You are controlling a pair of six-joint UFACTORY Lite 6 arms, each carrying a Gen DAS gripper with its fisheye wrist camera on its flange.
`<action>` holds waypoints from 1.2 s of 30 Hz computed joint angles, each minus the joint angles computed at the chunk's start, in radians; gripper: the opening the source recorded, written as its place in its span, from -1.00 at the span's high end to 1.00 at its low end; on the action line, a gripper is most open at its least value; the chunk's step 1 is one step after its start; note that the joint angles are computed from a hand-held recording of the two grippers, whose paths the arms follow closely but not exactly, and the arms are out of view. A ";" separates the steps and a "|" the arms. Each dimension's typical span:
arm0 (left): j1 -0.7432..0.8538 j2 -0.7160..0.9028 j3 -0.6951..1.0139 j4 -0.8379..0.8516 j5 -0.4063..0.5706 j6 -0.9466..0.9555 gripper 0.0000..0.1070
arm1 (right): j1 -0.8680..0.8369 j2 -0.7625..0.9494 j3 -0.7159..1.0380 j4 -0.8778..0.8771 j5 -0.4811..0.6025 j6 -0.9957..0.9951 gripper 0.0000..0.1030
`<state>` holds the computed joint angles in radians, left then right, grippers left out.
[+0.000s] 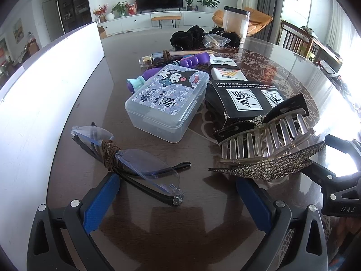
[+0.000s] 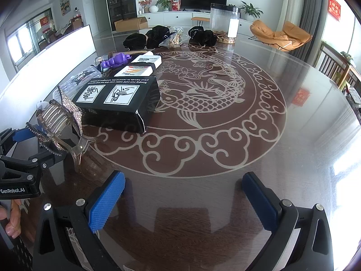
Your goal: Organize objects
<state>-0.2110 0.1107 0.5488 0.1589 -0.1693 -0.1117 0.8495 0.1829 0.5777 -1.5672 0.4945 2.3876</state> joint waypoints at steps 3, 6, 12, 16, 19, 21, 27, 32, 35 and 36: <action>0.001 -0.001 0.000 0.009 0.001 -0.008 -0.93 | 0.000 0.000 0.000 0.000 0.000 0.001 -1.00; 0.001 -0.003 -0.001 0.013 0.002 -0.011 -0.93 | 0.000 -0.001 -0.001 -0.001 0.000 0.001 -1.00; 0.001 -0.004 -0.002 0.016 0.002 -0.013 -0.93 | 0.000 -0.001 -0.001 0.000 0.000 0.001 -1.00; 0.001 -0.004 -0.002 0.021 0.002 -0.017 -0.93 | 0.000 -0.003 -0.002 0.001 0.000 0.000 -1.00; 0.001 -0.004 -0.002 0.027 0.002 -0.022 -0.93 | 0.000 -0.003 -0.002 0.001 0.000 0.000 -1.00; 0.001 -0.004 -0.002 0.027 0.002 -0.022 -0.93 | 0.000 -0.002 -0.002 0.000 0.000 0.001 -1.00; 0.003 -0.004 -0.002 0.044 0.002 -0.035 -0.93 | 0.000 -0.002 -0.002 0.001 0.000 0.001 -1.00; 0.006 -0.002 -0.002 0.053 -0.003 -0.038 -0.93 | 0.000 -0.001 -0.001 0.000 0.000 0.001 -1.00; 0.007 -0.002 -0.002 0.064 -0.003 -0.047 -0.93 | 0.000 -0.002 -0.001 0.001 0.000 0.001 -1.00; 0.007 -0.001 -0.002 0.067 -0.003 -0.049 -0.93 | 0.000 -0.002 -0.002 0.002 0.000 0.000 -1.00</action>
<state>-0.2038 0.1093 0.5471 0.2254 -0.1725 -0.1603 0.8498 0.1804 0.5758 -1.5654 0.4946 2.3875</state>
